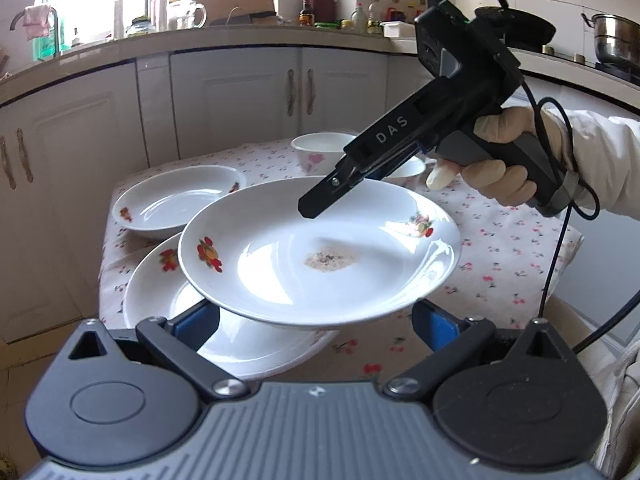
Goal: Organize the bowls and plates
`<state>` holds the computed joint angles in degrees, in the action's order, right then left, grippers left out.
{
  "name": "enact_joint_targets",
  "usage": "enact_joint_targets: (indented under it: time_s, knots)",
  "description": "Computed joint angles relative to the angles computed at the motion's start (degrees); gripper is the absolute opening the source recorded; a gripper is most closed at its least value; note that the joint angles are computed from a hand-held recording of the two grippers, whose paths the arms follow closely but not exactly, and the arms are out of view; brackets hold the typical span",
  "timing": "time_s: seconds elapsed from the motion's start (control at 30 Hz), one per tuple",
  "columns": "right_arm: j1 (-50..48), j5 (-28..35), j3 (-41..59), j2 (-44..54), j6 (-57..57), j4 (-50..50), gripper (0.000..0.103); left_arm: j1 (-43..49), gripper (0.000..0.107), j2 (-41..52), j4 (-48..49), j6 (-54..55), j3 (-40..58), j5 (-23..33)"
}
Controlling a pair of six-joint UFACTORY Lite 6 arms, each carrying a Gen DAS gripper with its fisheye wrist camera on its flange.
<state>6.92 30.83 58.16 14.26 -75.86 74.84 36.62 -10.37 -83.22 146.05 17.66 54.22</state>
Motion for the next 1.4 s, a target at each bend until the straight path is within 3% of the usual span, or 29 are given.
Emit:
enact_joint_targets:
  time_s: [0.67, 1.4]
  knots:
    - [5.1, -3.4, 9.56, 8.34, 8.45, -6.54, 0.06, 0.32, 0.101, 12.95, -1.79, 1.75, 8.26, -2.09]
    - [7.5, -8.07, 7.08, 5.28, 14.03, -10.61, 0.06, -2.93, 0.103, 14.17, -0.95, -2.25, 10.75, -6.3]
